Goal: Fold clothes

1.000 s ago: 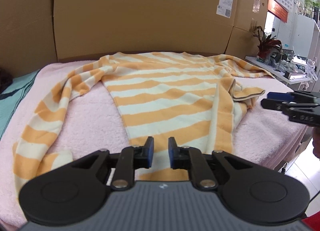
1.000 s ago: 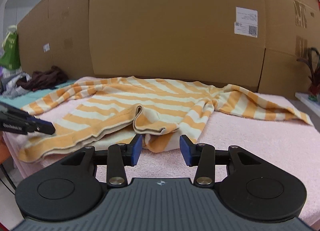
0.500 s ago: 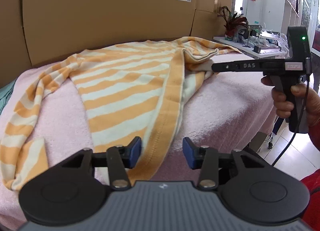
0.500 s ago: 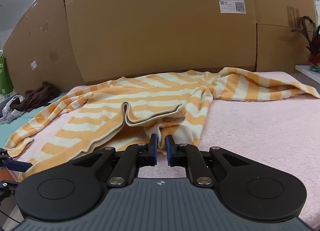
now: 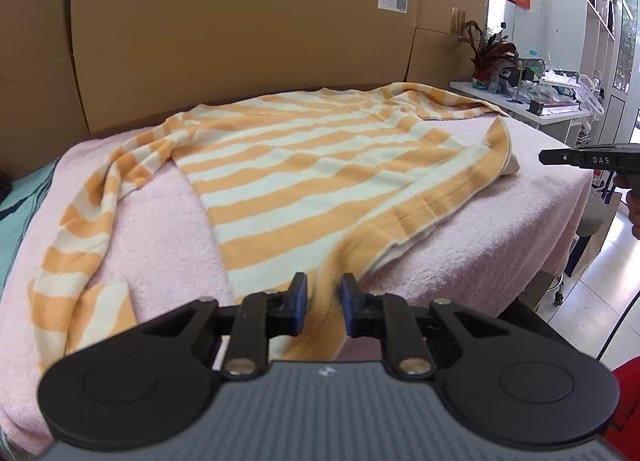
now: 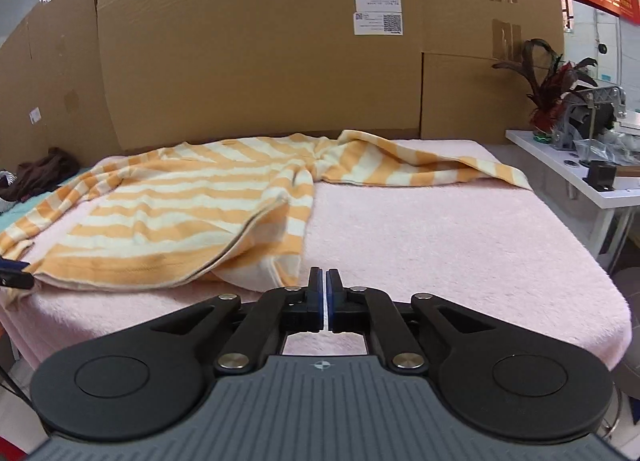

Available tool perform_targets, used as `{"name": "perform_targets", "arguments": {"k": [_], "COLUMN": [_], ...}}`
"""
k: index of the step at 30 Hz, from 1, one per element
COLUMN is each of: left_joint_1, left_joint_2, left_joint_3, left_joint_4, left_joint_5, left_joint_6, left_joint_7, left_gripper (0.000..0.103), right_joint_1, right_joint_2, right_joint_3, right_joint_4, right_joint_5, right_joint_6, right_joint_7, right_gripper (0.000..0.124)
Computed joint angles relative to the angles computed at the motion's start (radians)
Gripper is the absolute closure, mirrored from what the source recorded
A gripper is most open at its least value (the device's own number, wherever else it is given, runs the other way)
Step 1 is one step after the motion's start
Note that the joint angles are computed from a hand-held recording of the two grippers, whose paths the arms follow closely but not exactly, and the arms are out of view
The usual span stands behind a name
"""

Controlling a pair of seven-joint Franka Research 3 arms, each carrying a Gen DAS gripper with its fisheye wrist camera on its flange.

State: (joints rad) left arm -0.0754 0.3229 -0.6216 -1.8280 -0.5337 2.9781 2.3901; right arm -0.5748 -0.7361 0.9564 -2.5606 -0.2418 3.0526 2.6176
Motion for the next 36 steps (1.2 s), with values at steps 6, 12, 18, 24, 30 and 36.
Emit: {"name": "perform_targets", "arguments": {"k": [6, 12, 18, 24, 30, 36], "left_joint_1": [-0.052, -0.058, 0.015, 0.087, 0.220, 0.359], "left_joint_2": [0.008, 0.013, 0.057, 0.078, 0.061, 0.031], "left_joint_3": [0.050, 0.055, -0.023, -0.108, -0.255, -0.396], "left_joint_4": [0.000, -0.028, 0.001, 0.019, -0.032, -0.103], "left_joint_5": [0.097, 0.210, 0.264, 0.287, 0.223, 0.181], "left_joint_6": [0.025, 0.089, 0.088, 0.061, 0.091, 0.101], "left_joint_7": [-0.075, -0.140, -0.169, -0.155, -0.102, -0.067], "left_gripper": [0.084, 0.072, 0.087, 0.099, 0.099, 0.099], "right_joint_1": [-0.065, -0.263, -0.300, -0.229, -0.130, 0.034], "right_joint_2": [0.061, 0.110, 0.145, 0.022, -0.068, -0.087], "right_joint_3": [0.050, 0.238, 0.266, 0.201, 0.123, 0.017], "right_joint_4": [0.003, 0.116, 0.194, 0.130, 0.041, -0.072], "right_joint_5": [0.105, 0.234, 0.226, 0.166, 0.177, 0.250], "right_joint_6": [0.187, 0.251, 0.040, 0.075, 0.141, 0.197], "right_joint_7": [0.081, 0.108, 0.118, 0.141, 0.109, 0.049], "right_gripper": [0.071, 0.067, 0.119, 0.119, 0.119, 0.119]}}
